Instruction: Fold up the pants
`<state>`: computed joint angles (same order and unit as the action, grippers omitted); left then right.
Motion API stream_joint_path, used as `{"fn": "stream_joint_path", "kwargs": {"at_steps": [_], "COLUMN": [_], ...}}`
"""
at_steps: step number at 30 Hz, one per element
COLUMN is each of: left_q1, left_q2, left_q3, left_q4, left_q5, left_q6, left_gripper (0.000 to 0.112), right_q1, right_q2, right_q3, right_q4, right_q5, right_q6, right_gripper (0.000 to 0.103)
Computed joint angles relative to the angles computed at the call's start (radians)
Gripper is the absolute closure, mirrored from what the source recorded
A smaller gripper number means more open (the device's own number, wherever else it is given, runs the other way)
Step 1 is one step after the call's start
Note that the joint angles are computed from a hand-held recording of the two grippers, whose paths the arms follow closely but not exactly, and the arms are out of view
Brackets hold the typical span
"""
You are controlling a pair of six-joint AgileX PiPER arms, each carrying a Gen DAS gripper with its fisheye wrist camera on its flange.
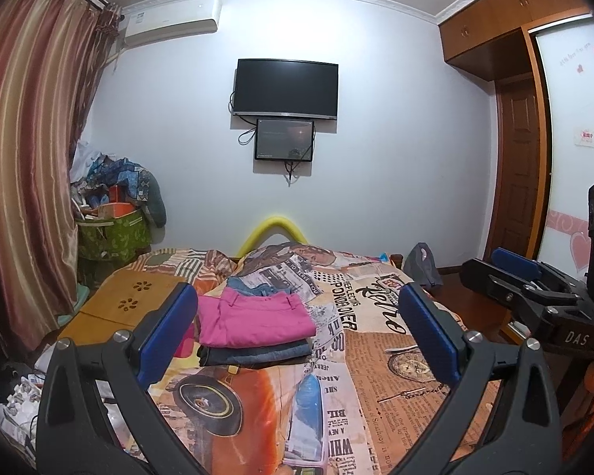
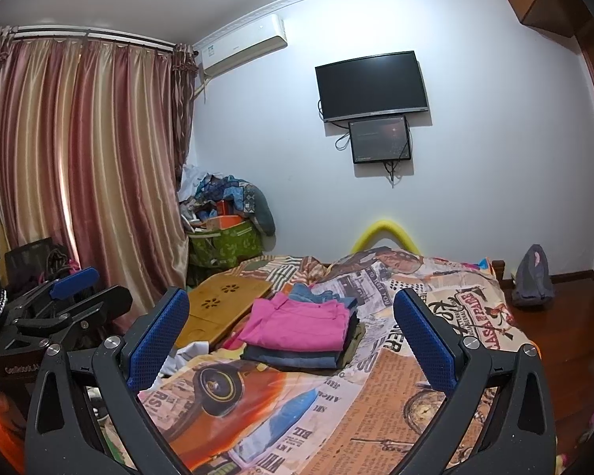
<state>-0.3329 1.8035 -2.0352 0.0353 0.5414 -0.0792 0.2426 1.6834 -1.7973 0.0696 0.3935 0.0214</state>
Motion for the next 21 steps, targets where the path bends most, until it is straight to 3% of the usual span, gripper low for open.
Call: {"fn": "stream_joint_path", "kwargs": {"at_steps": [21], "left_q1": [-0.003], "left_q2": [0.003], "left_q3": [0.006], "left_q4": [-0.001], "left_q5": [-0.003], "left_q6": [-0.001], "left_gripper": [0.010], "right_q1": [-0.004], "right_q2": [-0.005], "right_q3": [0.000], "right_q4": [-0.012], "right_q5": [0.008], "right_q6": [0.006], "right_gripper": [0.000]}}
